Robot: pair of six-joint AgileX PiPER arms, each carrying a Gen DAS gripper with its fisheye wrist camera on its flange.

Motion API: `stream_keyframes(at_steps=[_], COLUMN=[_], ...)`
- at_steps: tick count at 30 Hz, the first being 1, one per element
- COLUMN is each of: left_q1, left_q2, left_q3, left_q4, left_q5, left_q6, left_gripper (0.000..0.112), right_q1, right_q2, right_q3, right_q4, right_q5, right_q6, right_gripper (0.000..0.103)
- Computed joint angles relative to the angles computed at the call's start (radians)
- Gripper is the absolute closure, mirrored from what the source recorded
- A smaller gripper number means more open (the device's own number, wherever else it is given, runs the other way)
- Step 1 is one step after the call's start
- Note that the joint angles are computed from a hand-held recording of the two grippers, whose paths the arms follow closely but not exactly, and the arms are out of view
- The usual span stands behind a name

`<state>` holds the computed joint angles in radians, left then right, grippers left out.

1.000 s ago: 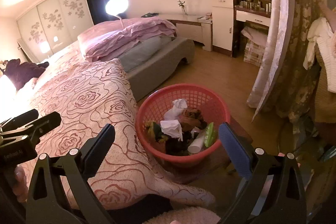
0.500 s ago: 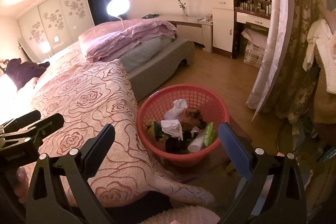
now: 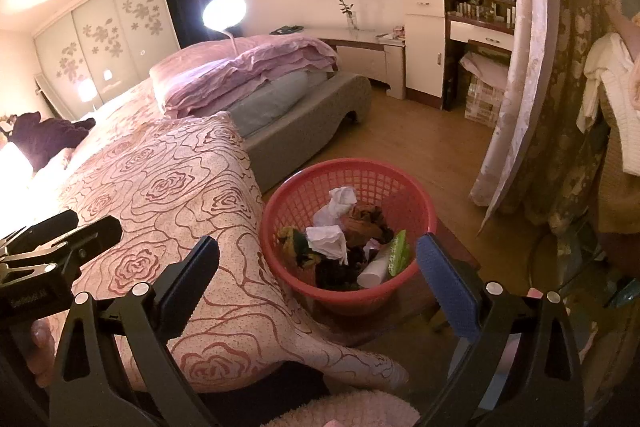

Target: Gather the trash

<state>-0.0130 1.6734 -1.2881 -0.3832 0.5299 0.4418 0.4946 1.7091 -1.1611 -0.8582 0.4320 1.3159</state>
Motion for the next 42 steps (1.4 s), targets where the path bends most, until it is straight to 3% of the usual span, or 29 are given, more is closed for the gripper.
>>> stream_keyframes(at_steps=[42], left_q1=[-0.005], left_q2=[0.006], left_q3=[0.011], left_q4=[0.027], left_q5=[-0.022], left_q6=[-0.012], left_gripper=[0.018], right_q1=[-0.002], right_q2=[-0.009], right_q3=[0.032], right_q4=[-0.022], right_q5=[-0.013], right_q6=[0.039], right_gripper=[0.007])
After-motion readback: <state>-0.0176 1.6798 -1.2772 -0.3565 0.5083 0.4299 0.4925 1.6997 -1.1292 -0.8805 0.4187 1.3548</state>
